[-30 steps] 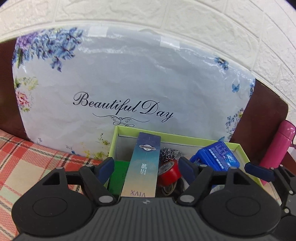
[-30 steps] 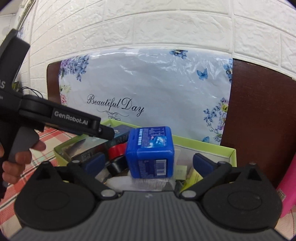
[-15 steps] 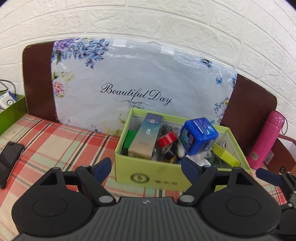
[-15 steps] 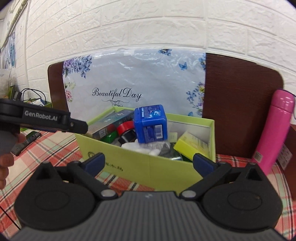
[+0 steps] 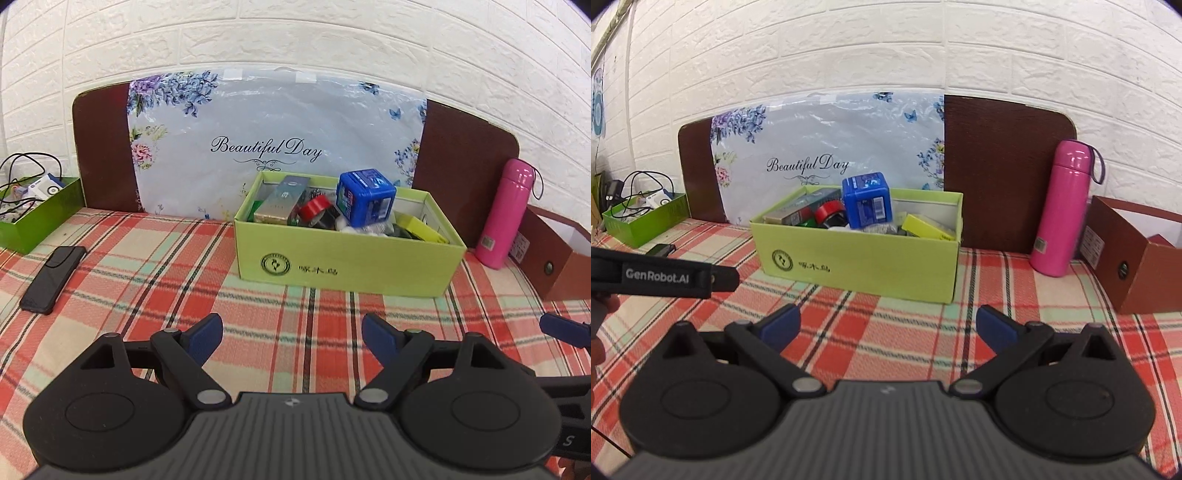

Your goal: Organize objects

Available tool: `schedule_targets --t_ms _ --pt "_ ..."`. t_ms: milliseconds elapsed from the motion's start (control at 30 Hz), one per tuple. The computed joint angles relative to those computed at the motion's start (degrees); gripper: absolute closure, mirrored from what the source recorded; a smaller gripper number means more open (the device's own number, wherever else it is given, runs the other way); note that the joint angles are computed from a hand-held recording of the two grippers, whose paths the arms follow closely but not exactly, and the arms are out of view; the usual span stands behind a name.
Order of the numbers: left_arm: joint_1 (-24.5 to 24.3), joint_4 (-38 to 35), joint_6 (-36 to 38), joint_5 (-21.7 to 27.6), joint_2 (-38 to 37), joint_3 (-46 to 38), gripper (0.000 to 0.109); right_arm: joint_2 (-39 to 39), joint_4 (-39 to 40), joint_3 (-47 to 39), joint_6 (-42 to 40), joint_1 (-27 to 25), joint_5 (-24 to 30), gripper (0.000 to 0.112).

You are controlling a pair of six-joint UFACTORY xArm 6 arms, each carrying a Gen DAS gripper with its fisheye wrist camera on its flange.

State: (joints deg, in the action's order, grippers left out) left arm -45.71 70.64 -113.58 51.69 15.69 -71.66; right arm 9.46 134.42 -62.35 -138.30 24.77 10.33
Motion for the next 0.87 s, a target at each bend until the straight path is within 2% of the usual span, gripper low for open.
schedule_targets --t_ms 200,367,867 --pt "-3.3 -1.3 0.5 3.2 -0.7 0.3 0.023 -4.1 7.9 5.0 -8.2 -0.4 0.1 0.009" --pt "-4.6 -2.3 0.6 4.1 -0.8 0.6 0.023 -6.6 10.8 8.2 -10.9 -0.7 1.0 0.009" --pt "-5.8 -0.1 -1.3 3.2 -2.2 2.4 0.023 -8.2 12.4 10.2 -12.4 0.1 0.9 0.009"
